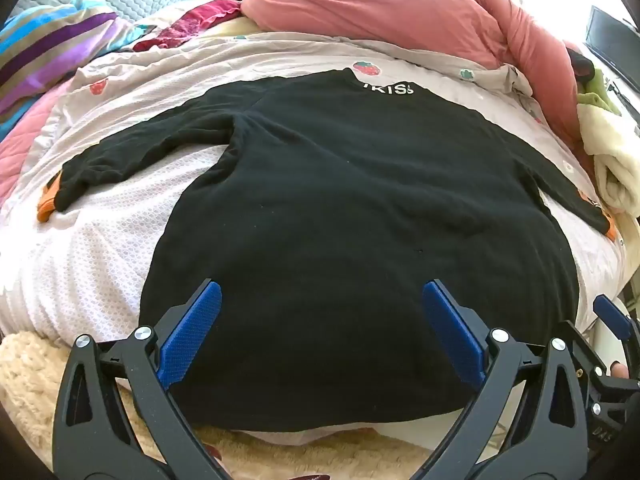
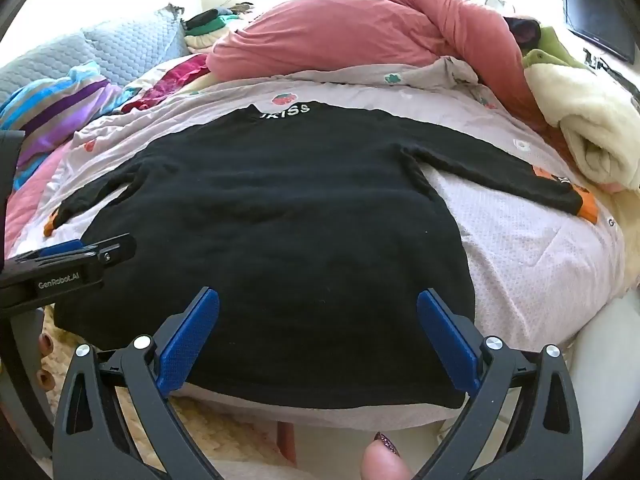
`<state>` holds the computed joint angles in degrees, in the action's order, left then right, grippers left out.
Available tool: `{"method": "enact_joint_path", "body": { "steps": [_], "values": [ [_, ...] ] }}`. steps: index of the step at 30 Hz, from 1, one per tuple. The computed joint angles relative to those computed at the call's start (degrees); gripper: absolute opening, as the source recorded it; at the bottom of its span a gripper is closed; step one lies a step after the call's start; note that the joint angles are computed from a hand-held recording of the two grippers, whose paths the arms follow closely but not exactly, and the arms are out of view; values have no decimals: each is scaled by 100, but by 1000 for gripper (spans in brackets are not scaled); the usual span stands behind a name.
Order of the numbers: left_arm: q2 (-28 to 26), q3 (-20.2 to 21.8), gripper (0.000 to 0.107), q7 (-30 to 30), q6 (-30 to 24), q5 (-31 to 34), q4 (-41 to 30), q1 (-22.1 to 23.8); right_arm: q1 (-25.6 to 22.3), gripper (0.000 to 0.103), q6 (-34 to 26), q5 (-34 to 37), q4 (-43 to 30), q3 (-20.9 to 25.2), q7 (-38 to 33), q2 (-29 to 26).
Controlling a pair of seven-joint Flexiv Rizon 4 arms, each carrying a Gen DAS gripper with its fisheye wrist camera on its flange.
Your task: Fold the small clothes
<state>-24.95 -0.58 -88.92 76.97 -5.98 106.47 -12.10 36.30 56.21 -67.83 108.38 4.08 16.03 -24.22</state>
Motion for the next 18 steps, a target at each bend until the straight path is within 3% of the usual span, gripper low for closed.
{"method": "enact_joint_path", "body": {
  "steps": [18],
  "values": [
    [20, -28, 95, 89, 113, -78, 80, 36, 52, 99, -45, 5, -7, 12, 34, 15]
  ]
}}
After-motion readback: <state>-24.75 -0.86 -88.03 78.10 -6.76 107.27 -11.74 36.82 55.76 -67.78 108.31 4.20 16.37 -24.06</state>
